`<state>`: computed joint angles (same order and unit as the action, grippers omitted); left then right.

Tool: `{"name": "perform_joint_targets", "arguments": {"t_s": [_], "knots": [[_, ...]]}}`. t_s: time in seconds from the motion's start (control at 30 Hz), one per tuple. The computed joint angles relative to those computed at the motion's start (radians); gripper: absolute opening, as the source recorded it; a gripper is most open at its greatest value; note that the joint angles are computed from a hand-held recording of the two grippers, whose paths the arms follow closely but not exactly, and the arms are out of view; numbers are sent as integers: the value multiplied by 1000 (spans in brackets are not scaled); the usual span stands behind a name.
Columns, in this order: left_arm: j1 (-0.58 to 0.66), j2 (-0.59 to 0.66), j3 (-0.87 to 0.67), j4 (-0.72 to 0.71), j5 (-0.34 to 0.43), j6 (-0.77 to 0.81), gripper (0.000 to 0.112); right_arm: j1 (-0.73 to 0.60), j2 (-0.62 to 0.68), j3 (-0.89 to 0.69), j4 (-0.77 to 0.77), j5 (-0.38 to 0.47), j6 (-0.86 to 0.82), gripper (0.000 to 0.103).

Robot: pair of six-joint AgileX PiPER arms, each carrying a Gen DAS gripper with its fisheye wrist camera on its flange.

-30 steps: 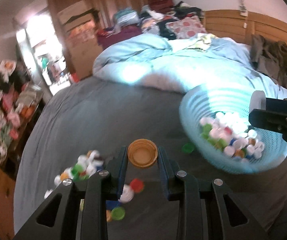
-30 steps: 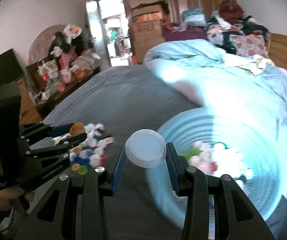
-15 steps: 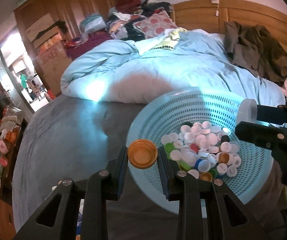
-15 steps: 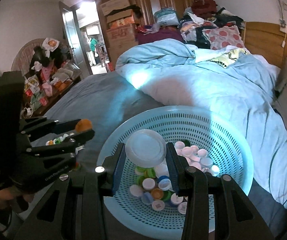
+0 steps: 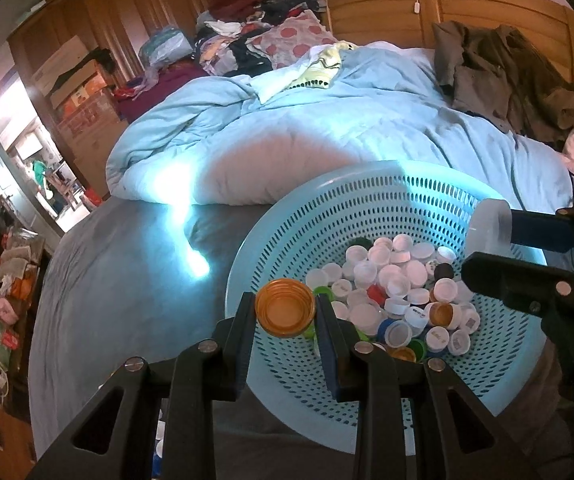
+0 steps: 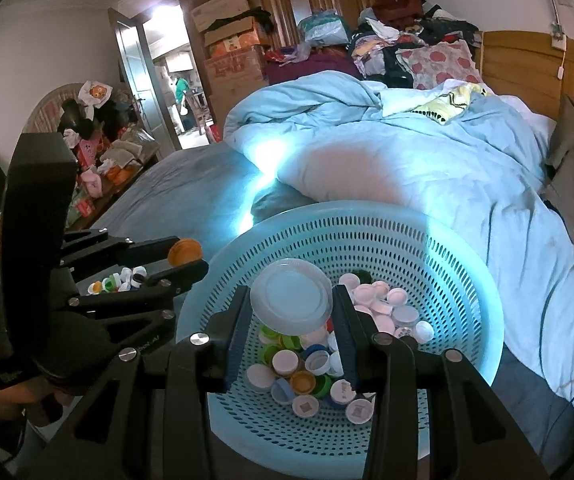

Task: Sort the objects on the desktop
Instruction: 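Carry orange cap and white lid over the basket and release both, then return to the pile and grasp a printed orange cap with the left gripper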

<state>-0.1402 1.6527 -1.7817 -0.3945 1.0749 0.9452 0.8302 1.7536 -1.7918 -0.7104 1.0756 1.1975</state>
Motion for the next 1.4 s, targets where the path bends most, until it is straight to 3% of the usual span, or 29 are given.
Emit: {"name": "perform_joint_targets", "arguments": {"t_s": [0.53,0.57,0.63,0.67,0.87,1.03,1.17,1.3,1.4], "knots": [[-25,16,-5,28,-2,-20,33,-14,0,26,23,-19,1,36],[-27,16,1,32,-7,-18,36,-16,3,25,26,-14,-1,42],[-22,9,15,22,-18,-10,67,-10,-1,36,8,-17,25,61],[-18,5,22,15,-26,-6,72,-8,-7,47,2,-23,35,62],[27,-3,29,-37,-19,31,74,20,-17,64,-14,-40,74,62],[237,-16,114,-213,7,178,74,126,8,122,-46,-83,164,62],[451,79,124,-255,41,251,74,204,85,133,16,-139,177,62],[621,270,-1,-186,25,235,74,252,170,119,108,-188,166,62],[706,455,-217,-121,60,134,74,284,215,87,103,-159,172,62]]}}
